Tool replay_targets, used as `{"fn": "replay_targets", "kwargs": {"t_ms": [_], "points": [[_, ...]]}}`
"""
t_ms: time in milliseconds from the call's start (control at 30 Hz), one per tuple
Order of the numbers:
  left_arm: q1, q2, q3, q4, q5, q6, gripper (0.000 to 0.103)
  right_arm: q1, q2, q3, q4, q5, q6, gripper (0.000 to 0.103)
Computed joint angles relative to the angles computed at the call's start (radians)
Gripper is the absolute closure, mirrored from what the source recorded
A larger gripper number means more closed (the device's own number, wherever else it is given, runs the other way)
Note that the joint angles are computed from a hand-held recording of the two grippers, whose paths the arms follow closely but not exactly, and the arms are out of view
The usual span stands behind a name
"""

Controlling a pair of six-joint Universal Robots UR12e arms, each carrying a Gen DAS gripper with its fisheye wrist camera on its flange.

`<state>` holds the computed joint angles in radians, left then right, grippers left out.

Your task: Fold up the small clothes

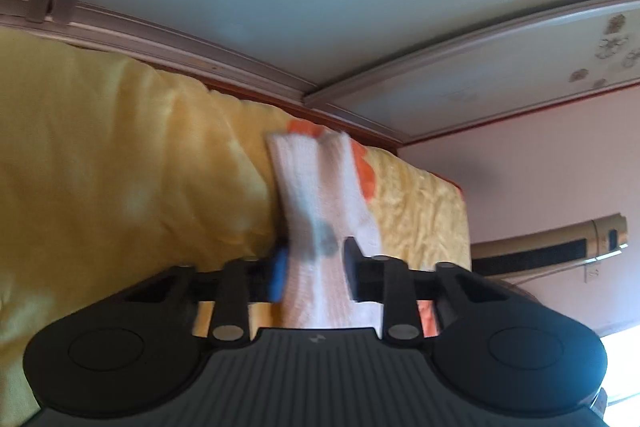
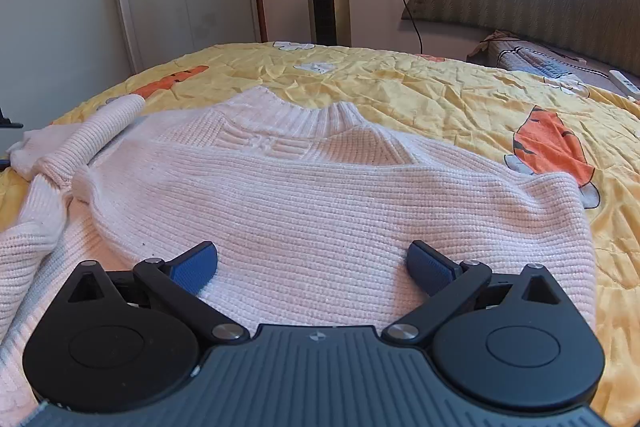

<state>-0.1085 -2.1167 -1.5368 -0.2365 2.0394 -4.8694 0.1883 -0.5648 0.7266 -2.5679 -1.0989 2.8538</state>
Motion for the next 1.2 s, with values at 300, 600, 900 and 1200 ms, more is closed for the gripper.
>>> {"fn": "replay_targets", "kwargs": {"t_ms": [300,600,900,1200], "points": [[-0.042,-0.042,0.144,-0.061,0.096,0.315,0.095,-0.007,0.004,-0.004,-0.002,0.034,0.031,0.002],[-0.142,-0.288,0.532,0.076,-0.286,0.813,0.094,-0.027,0.019,-0.019,-0.016,0.124,0.137,0.002],[-0.149,-0.363,0.62,-0.135,-0.541,0.671,0.094,-0.045,0.031,-0.026,-0.045,0.207,0.237,0.002],[-0.189,-0.408,0.7,-0.164,-0.365,1.02,0.093,-0.045,0.045,-0.094,0.058,0.22,0.389,0.0]]}}
